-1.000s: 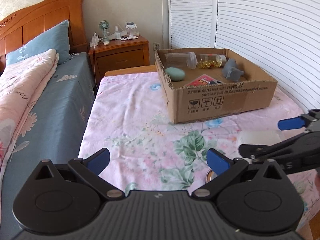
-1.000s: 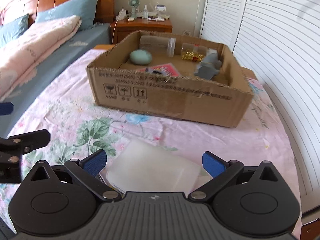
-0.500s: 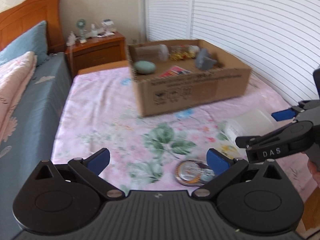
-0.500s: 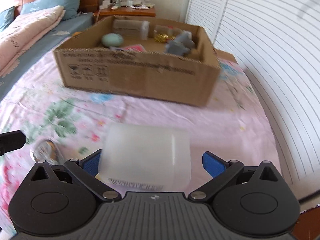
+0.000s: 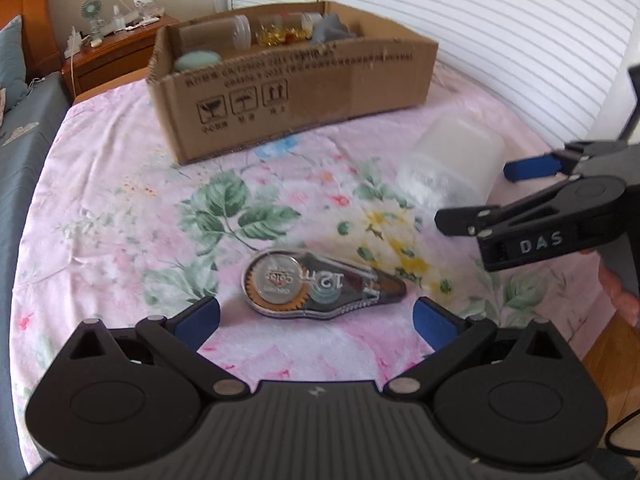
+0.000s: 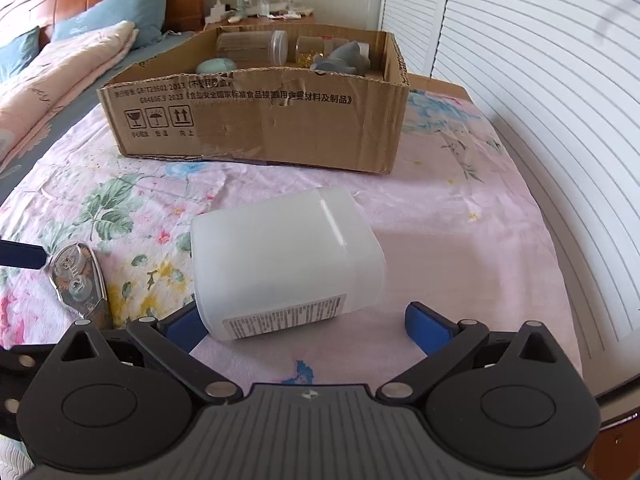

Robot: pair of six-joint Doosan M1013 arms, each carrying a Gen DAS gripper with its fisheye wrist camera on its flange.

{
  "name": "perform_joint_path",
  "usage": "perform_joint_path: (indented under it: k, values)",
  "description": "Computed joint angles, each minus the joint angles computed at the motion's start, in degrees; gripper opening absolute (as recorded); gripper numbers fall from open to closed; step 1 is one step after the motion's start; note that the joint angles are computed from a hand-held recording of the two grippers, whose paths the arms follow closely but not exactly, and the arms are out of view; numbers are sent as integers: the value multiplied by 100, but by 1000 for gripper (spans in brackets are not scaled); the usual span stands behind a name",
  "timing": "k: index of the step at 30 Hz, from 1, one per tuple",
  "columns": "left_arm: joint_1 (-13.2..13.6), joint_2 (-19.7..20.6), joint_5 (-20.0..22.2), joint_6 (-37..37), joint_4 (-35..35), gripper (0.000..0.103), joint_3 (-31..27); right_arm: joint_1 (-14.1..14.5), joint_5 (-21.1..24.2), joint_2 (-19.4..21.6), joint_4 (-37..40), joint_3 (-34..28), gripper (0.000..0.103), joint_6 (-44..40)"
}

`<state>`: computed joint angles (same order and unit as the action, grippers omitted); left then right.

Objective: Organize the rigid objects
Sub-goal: 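Move the right tool to the white plastic bottle while the left tool approaches the correction tape, then grasp the correction tape with the left gripper while the right gripper grasps the white bottle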

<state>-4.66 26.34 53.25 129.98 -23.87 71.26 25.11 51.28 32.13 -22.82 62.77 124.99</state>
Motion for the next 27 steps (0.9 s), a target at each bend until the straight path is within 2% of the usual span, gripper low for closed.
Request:
perform_joint_path:
  k: [12,16,19,27]
  values:
    - [-31,38,-264,363,-313,102,31,13,-395,-140,-171,315,103,91]
    - [-21,27,-271,478,-420,98,57,8,-415,-148,-148,330,103,54]
    - [-9,5,-280,584,-504,89,81,5,-426,-151,-137,337,103,36]
    - [14,50,-512,2,-201,89,20,7,-549,-184,-177,426,103,27]
